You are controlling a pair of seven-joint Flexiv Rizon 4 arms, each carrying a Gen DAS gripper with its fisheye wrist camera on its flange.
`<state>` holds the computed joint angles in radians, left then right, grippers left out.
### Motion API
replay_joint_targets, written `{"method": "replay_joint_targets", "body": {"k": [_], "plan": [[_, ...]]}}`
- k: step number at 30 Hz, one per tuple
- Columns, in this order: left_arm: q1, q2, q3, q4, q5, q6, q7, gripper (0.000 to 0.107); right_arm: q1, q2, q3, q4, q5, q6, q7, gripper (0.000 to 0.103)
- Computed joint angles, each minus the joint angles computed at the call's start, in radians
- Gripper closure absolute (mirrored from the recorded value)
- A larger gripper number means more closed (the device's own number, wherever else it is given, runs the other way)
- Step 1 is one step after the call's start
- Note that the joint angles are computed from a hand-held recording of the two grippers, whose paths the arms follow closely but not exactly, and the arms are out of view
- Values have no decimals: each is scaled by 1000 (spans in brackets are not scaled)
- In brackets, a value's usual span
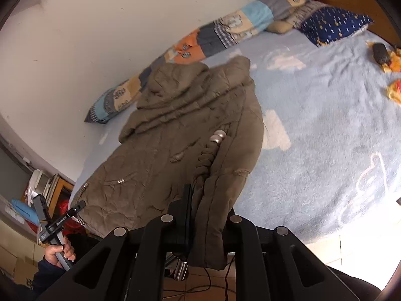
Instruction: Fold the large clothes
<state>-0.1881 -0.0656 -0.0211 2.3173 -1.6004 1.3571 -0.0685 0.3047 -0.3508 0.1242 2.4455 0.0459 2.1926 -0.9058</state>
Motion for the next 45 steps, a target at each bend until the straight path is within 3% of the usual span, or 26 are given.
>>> {"method": "replay_joint_targets", "body": {"k": [2, 5, 7, 16, 23, 27, 29, 32, 35, 37, 39, 42, 43, 45], "plan": [[54, 26, -31, 18, 45, -31, -21, 88, 7, 27, -6, 11, 15, 9, -14, 90], [260, 65, -205, 42, 95, -69, -46, 88, 11, 67, -22, 10, 35, 6, -41, 90], [341, 86, -262, 41, 119, -105, -58, 88, 11, 91, -30, -3, 46, -4, -59, 90], [385, 61, -266, -138, 148, -182, -94, 88, -54, 153, -57, -153, -9, -131, -118, 90], [407, -66, -326, -352, 253, -118, -190, 88, -114, 72, -91, -375, -69, -242, -73, 90], [395, -191, -340, -506, 405, -65, -302, 87, -127, -13, -126, -522, -109, -315, -54, 90], [314, -271, -253, -614, 476, -71, -376, 87, -128, -74, -149, -622, -135, -367, -44, 90], [131, -434, -18, -833, 561, -131, -515, 87, -121, -178, -192, -781, -172, -448, -20, 90], [12, -607, 187, -1051, 595, -209, -646, 87, -152, -290, -183, -941, -208, -534, 2, 90], [-9, -742, 266, -1214, 617, -257, -746, 87, -195, -388, -142, -1076, -224, -609, 10, 90], [-6, -857, 341, -1377, 665, -362, -851, 87, -226, -475, -105, -1195, -236, -683, 4, 90], [71, -1014, 270, -1621, 883, -425, -1050, 85, -231, -604, -96, -1369, -244, -807, 6, 90], [78, -1070, 282, -1703, 900, -448, -1086, 84, -229, -637, -99, -1417, -244, -844, 10, 89], [74, -1188, 403, -1866, 825, -510, -1142, 83, -239, -703, -76, -1512, -227, -911, 7, 89]]}}
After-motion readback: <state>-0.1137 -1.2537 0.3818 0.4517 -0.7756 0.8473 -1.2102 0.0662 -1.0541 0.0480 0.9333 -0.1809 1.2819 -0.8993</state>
